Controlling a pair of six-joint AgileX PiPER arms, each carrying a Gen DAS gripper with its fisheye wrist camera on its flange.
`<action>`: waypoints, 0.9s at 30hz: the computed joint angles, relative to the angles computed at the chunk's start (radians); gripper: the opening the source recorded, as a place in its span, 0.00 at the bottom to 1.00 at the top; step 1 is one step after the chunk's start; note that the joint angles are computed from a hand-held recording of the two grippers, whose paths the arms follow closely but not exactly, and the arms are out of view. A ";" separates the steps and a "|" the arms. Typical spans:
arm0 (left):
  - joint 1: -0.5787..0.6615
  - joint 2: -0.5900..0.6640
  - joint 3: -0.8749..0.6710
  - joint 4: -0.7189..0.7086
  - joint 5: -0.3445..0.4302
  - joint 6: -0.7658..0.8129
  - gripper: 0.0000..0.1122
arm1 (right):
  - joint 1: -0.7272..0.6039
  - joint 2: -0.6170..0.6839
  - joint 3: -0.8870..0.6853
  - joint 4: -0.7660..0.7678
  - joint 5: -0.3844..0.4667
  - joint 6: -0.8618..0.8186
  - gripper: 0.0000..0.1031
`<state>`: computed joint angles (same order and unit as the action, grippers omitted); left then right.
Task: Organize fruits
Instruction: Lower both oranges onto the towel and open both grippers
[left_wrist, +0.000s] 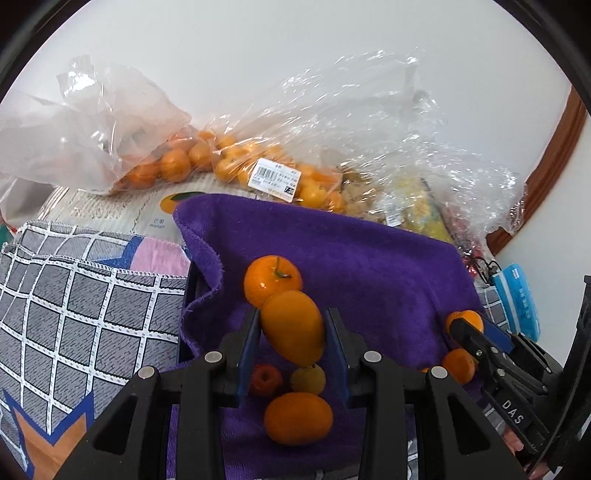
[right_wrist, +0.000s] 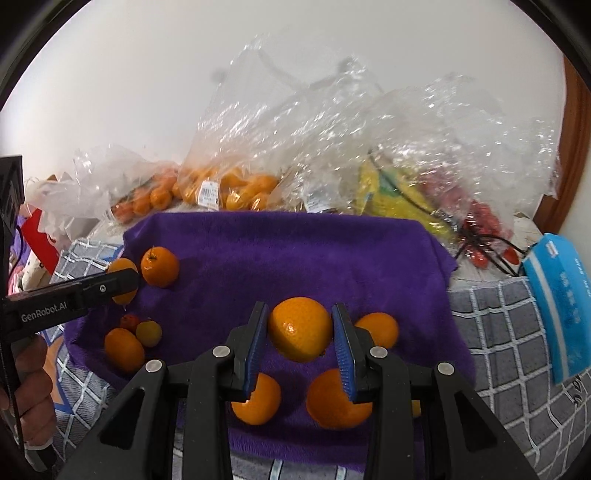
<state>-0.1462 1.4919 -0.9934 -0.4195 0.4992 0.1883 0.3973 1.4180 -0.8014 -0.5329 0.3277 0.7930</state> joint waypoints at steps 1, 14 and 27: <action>0.000 0.008 -0.003 0.006 -0.001 -0.004 0.30 | -0.003 0.015 -0.005 0.016 -0.006 -0.017 0.34; 0.001 0.067 -0.032 0.041 0.017 -0.037 0.30 | 0.024 0.112 -0.030 -0.021 -0.021 0.008 0.34; -0.004 0.054 -0.038 0.083 0.059 -0.074 0.33 | 0.034 0.111 -0.037 -0.011 0.003 -0.008 0.35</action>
